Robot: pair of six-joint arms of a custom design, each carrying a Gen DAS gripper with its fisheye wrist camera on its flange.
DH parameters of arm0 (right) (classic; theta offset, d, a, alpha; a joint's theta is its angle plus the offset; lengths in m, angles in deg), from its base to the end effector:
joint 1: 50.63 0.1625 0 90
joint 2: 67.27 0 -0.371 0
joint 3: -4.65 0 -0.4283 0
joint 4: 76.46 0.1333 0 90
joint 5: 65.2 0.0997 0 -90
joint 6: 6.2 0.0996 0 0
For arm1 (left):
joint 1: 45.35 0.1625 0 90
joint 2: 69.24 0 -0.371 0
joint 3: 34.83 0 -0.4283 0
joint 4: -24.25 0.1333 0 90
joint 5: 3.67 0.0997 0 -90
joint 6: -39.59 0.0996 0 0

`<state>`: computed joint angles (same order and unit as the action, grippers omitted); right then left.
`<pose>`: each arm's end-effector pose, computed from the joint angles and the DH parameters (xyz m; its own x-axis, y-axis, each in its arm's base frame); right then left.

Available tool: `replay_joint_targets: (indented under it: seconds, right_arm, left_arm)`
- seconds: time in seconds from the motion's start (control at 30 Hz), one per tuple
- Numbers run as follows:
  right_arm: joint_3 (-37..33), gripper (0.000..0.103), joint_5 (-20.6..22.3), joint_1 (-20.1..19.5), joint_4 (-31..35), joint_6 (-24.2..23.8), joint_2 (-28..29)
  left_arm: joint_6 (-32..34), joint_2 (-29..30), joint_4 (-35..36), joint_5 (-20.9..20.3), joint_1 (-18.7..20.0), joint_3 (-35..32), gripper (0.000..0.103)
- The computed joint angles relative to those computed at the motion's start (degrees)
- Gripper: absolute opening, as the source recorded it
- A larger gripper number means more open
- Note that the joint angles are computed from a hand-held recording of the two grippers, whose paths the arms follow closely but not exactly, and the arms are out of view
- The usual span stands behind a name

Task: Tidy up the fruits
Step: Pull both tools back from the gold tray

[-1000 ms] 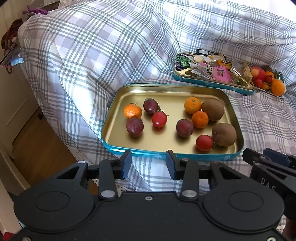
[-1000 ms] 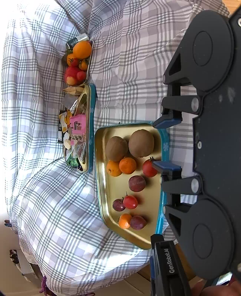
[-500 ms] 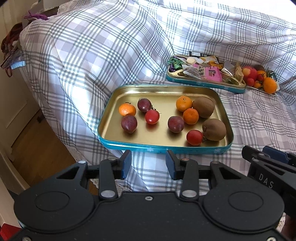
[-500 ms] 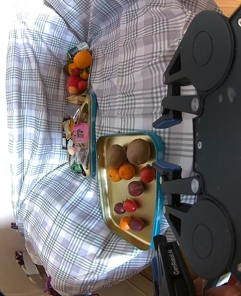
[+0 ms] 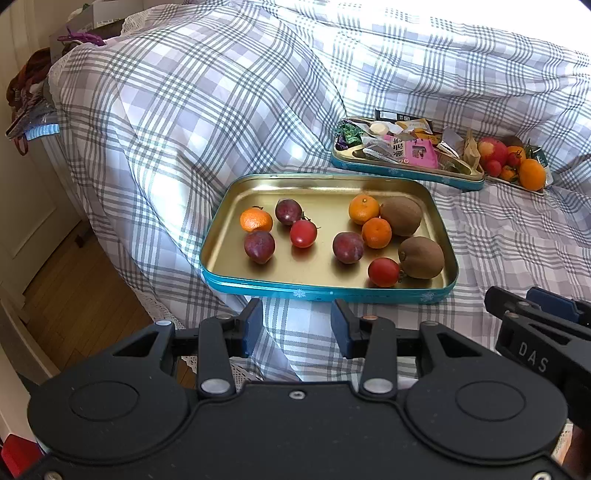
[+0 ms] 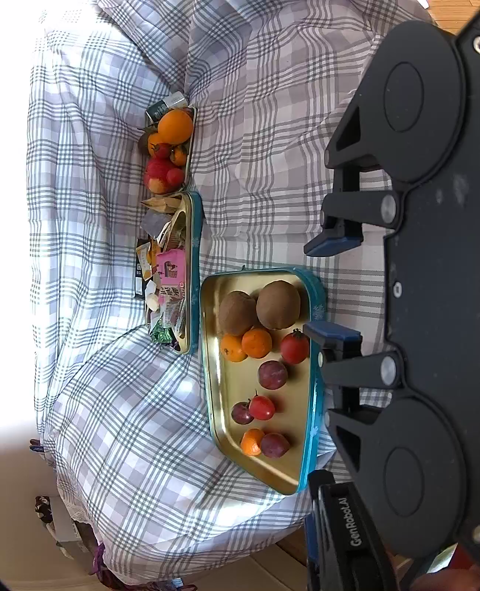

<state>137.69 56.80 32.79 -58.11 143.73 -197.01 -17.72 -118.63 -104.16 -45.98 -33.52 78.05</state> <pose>0.0534 -0.2398 0.2993 -0.7014 0.3239 0.6349 -0.3573 0.6110 -0.7064 -0.4416 -0.3039 -0.0421 -0.6549 0.2343 -0.7185 0.6209 0.7089 -0.3348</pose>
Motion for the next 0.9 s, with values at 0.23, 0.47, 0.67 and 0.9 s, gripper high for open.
replay_joint_targets:
  seconds: [0.23, 0.47, 0.67, 0.9]
  right_arm:
    - [0.10, 0.042, 0.09, 0.05, 0.13, -0.48, 0.46]
    - [0.16, 0.042, -0.16, -0.18, 0.43, -0.65, 0.19]
    - [0.11, 0.042, -0.35, -0.26, 0.61, -0.71, 0.19]
    - [0.57, 0.042, -1.18, -0.96, 1.01, -0.62, -0.40]
  left_arm:
    - [-0.68, -0.36, -0.15, 0.19, -0.03, 0.39, 0.049]
    - [-1.24, -0.69, 0.07, 0.00, 0.14, 0.70, 0.049]
    - [-1.21, -0.58, 0.08, -0.14, 0.05, 0.68, 0.049]
    - [-1.26, -0.36, 0.11, -0.41, 0.13, 0.60, 0.049]
